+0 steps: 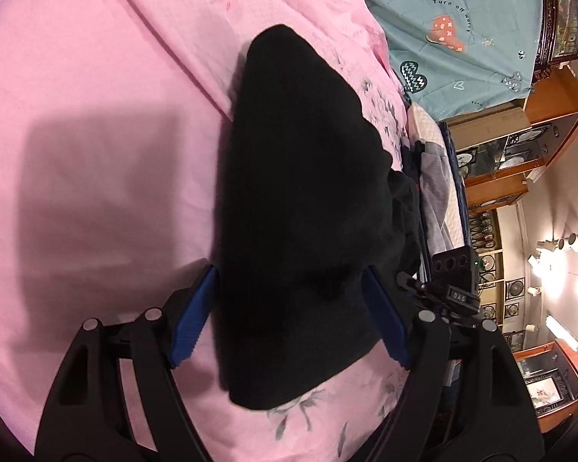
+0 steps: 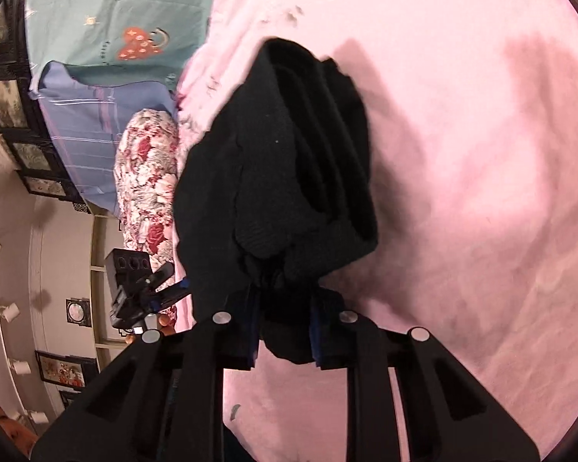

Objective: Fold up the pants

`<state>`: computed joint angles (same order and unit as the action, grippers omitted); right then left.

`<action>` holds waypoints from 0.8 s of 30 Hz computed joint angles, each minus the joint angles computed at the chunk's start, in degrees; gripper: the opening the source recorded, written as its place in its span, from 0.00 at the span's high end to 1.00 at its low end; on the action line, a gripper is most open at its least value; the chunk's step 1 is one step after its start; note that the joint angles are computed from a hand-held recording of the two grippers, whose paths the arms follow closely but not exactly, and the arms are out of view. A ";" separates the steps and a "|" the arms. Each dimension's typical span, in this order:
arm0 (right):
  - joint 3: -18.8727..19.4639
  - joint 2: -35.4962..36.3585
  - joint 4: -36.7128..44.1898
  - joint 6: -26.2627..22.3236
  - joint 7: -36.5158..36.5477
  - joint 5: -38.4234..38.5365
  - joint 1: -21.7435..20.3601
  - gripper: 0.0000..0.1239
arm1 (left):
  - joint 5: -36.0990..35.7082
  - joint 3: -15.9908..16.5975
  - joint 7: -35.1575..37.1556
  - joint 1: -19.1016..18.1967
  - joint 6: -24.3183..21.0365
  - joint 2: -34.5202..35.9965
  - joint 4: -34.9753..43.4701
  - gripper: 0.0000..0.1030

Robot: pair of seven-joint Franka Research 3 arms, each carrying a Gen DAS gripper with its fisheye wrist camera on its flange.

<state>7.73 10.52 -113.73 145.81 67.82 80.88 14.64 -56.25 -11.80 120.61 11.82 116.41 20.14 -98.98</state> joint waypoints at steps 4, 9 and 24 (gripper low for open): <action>0.21 -0.06 -0.99 -0.34 -2.56 3.74 -0.25 0.83 | -0.33 -0.78 -0.89 -0.62 0.07 1.83 2.22 0.20; -0.15 -0.70 -2.21 -1.32 -5.36 6.31 -0.43 0.83 | 0.55 -2.01 -0.20 -1.77 1.66 2.69 3.47 0.41; -1.18 -2.21 2.50 -1.03 -6.94 2.39 0.27 0.84 | -0.31 -2.33 -1.58 -2.58 4.09 3.12 13.91 0.90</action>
<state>6.55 8.32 -111.23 144.77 60.88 83.27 14.91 -56.56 -14.14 119.03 9.24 120.50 23.26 -85.07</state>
